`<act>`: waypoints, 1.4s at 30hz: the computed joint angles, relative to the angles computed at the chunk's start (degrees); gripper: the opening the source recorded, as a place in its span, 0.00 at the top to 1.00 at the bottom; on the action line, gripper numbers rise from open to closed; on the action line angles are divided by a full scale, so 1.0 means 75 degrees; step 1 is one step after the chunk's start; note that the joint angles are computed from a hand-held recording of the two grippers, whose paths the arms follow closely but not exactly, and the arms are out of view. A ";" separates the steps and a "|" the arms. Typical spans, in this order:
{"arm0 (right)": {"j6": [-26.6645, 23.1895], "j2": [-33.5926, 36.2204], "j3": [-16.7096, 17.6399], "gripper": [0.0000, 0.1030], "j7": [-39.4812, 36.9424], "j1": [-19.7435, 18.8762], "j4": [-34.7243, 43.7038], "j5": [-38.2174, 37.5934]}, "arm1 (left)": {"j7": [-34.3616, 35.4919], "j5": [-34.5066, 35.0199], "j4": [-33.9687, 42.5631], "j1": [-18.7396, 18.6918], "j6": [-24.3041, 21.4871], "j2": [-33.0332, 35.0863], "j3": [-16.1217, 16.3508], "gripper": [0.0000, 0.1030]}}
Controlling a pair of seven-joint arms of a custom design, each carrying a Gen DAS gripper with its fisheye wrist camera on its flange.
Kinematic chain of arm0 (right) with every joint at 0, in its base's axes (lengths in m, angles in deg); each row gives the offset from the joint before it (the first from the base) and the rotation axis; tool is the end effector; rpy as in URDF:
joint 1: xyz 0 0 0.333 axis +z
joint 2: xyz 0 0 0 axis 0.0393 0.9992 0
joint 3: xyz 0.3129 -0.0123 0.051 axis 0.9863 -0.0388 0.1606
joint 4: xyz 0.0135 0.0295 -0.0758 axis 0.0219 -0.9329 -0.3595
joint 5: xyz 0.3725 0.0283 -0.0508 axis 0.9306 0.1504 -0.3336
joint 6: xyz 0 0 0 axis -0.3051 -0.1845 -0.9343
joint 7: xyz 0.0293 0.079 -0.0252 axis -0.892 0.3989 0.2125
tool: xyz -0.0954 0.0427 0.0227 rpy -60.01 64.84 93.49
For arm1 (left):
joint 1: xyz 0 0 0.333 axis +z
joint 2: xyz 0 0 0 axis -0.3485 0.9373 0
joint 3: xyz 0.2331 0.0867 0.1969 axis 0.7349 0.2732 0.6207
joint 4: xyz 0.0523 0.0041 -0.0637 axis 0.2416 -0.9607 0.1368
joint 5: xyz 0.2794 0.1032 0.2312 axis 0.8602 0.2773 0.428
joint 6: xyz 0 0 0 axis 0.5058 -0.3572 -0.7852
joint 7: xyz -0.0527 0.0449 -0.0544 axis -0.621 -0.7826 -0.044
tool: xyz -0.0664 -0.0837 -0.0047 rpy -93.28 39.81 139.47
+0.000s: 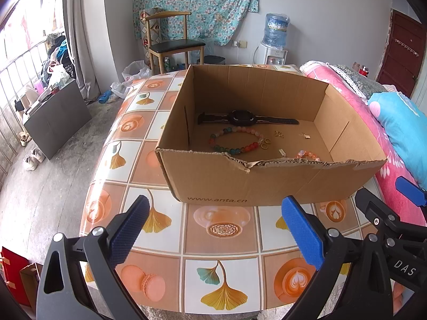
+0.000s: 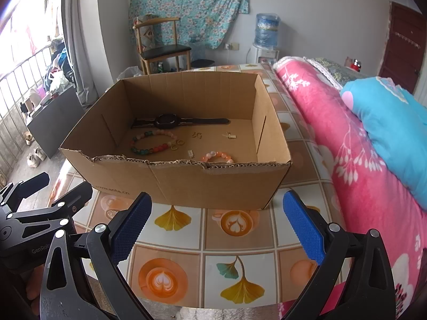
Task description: Organize jewelry
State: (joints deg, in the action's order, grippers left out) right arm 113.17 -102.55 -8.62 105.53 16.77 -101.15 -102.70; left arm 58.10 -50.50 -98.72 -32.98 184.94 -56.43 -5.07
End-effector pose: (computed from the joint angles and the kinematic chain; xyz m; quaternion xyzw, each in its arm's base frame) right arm 0.4062 0.2323 0.5643 -0.5851 0.6926 -0.3158 0.2797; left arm 0.4983 -0.2716 0.5946 -0.6052 0.7152 -0.2691 0.2231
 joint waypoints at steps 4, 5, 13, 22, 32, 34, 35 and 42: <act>0.0004 0.0004 0.0005 0.08 -0.0004 0.0000 0.0003 0.0017 | 0.0011 -0.0015 -0.0056 0.0001 0.0033 -0.0023 0.0005 0.05; 0.0000 0.0007 0.0015 0.08 0.0006 0.0002 0.0006 0.0017 | 0.0025 -0.0033 -0.0041 0.0001 0.0030 -0.0014 0.0005 0.05; -0.0017 0.0027 0.0032 0.08 0.0055 0.0019 0.0025 0.0006 | -0.0004 -0.0005 -0.0125 0.0018 0.0084 -0.0050 0.0003 0.05; -0.0041 0.0051 0.0027 0.08 0.0061 0.0046 0.0053 0.0022 | -0.0006 -0.0009 -0.0157 0.0045 0.0095 -0.0067 -0.0017 0.05; -0.0040 0.0122 0.0017 0.08 0.0092 0.0091 0.0093 0.0046 | -0.0003 -0.0039 -0.0217 0.0051 0.0102 -0.0105 -0.0019 0.05; -0.0026 0.0121 0.0008 0.08 0.0089 0.0096 0.0088 0.0042 | -0.0006 -0.0046 -0.0253 0.0058 0.0131 -0.0126 -0.0017 0.05; -0.0031 0.0126 0.0023 0.08 0.0107 0.0094 0.0094 0.0032 | -0.0009 -0.0034 -0.0220 0.0062 0.0121 -0.0103 -0.0024 0.05; -0.0041 0.0146 0.0021 0.08 0.0113 0.0096 0.0118 0.0028 | 0.0011 -0.0040 -0.0182 0.0061 0.0095 -0.0083 -0.0024 0.05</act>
